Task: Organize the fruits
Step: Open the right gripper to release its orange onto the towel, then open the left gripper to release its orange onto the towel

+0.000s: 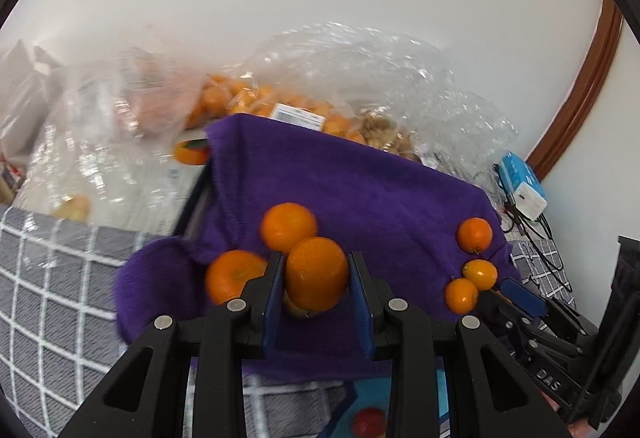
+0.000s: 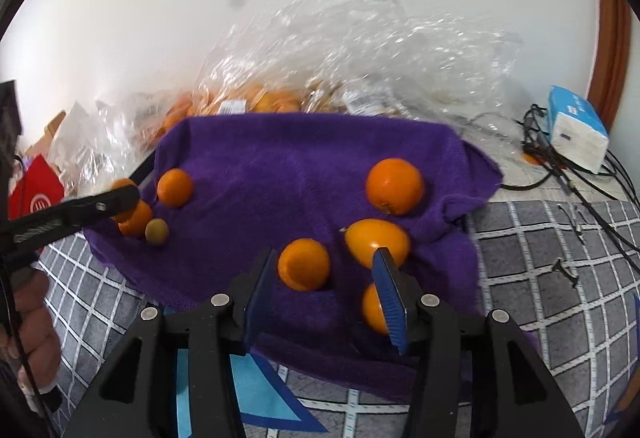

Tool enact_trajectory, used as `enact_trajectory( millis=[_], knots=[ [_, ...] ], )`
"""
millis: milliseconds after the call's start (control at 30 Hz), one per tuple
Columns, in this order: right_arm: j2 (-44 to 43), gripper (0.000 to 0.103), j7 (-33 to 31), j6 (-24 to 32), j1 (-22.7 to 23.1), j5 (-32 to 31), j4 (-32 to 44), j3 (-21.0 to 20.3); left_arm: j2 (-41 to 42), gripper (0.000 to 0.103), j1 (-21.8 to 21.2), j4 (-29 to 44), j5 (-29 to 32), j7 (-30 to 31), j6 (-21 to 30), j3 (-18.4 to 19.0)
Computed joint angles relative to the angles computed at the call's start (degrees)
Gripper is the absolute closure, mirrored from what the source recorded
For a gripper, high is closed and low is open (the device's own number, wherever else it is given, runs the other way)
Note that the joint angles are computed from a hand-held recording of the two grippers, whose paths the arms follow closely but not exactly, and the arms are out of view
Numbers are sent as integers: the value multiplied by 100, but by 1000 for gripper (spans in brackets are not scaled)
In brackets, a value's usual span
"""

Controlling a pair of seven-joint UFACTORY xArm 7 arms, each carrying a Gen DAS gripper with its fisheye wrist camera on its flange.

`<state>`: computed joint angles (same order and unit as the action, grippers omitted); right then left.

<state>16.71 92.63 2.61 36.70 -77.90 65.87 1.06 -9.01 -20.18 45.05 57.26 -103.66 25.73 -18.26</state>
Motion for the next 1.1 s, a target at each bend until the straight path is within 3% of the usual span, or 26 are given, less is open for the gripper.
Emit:
enact_trajectory(
  millis=[100, 267, 400, 633, 833, 1000, 1100],
  knots=[
    [-123, 53, 824, -8, 0, -762, -15, -106, 366, 73, -90, 355, -123, 317, 295, 2],
    [-175, 53, 731, 162, -355, -658, -138, 197, 896, 73, -397, 815, -387, 750, 610, 242],
    [-219, 53, 1467, 163, -519, -1295, -101, 316, 1066, 73, -562, 919, -578, 998, 591, 441],
    [-275, 53, 1395, 748, -669, -1286, -135, 654, 1012, 71, -768, 955, -712, 1130, 892, 517],
    [-249, 53, 1403, 939, -658, -1296, -133, 717, 361, 65, -764, 530, -700, 833, 1061, 309],
    [-453, 53, 1742, 1153, -620, -1764, -209, 802, -463, 63, -669, -20, -808, 516, 1416, -110],
    [-634, 53, 1232, 1430, -594, -1284, -358, 942, -1017, 63, -585, -401, -928, 423, 1612, -396]
  ],
)
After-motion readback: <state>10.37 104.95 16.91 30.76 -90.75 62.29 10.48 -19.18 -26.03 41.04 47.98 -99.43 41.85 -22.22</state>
